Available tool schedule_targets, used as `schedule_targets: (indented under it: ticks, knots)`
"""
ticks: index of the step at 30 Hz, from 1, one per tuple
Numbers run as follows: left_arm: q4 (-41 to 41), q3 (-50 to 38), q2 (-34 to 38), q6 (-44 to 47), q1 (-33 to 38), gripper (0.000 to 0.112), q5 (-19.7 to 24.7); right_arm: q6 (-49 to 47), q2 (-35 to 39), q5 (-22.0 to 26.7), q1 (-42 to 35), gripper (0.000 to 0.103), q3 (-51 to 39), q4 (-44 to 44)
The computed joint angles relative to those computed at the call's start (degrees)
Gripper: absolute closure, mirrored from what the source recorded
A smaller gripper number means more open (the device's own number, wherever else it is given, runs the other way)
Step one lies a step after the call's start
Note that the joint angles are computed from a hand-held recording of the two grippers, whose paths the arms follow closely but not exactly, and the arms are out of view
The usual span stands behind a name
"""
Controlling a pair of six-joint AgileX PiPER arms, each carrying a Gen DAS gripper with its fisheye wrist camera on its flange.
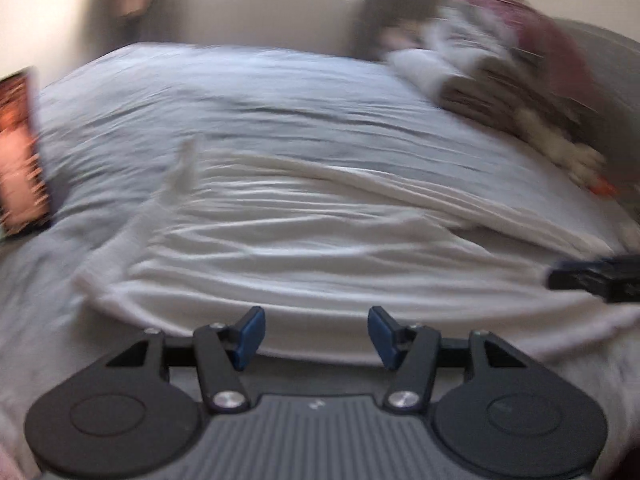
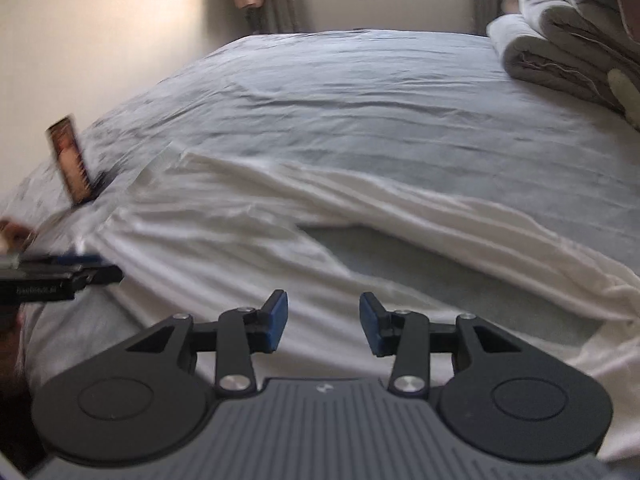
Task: Fold clothes
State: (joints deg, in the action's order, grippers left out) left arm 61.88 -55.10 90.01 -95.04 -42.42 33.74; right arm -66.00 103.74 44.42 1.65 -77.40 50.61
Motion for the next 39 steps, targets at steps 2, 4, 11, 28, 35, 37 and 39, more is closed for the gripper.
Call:
schedule_targets:
  ticks: [2,4,11,28,35,37,39]
  knots:
    - [5.7,2.8,-1.0,0.0,-1.8,0.055,-3.0,-8.6,-1.3,3.3,-1.4,0.059,2.0,2.2]
    - [11.6,4.6,-1.1,-1.0,-3.9,0.055,-4.3,-18.6,-2.3,7.0,-3.6,0.059,4.6,5.7]
    - [24.2,3.9,2.5,-4.6,-5.4,0.055,-10.6,-31.4,-2.0,8.7,-5.6,0.06,8.7,4.8]
    - [21.8,0.1,6.2,8.7,-8.9,0.112,-5.6,-50.6,-3.6,5.7,-7.3,0.103,13.8,11.6]
    - [15.9,2.7,2.0,15.9,-9.5,0.112,-8.3,-48.6,-5.4,13.7,-9.7,0.103,12.3,5.7]
    - [12.9,2.9,1.8,19.0,-9.4,0.112,-9.2,-48.3,-5.5,14.7,-9.5,0.103,12.2,4.1]
    - [10.3,2.7,2.3,22.0,-9.0,0.112,-9.7,-47.3,-5.1,14.1,-8.6,0.103,11.9,1.7]
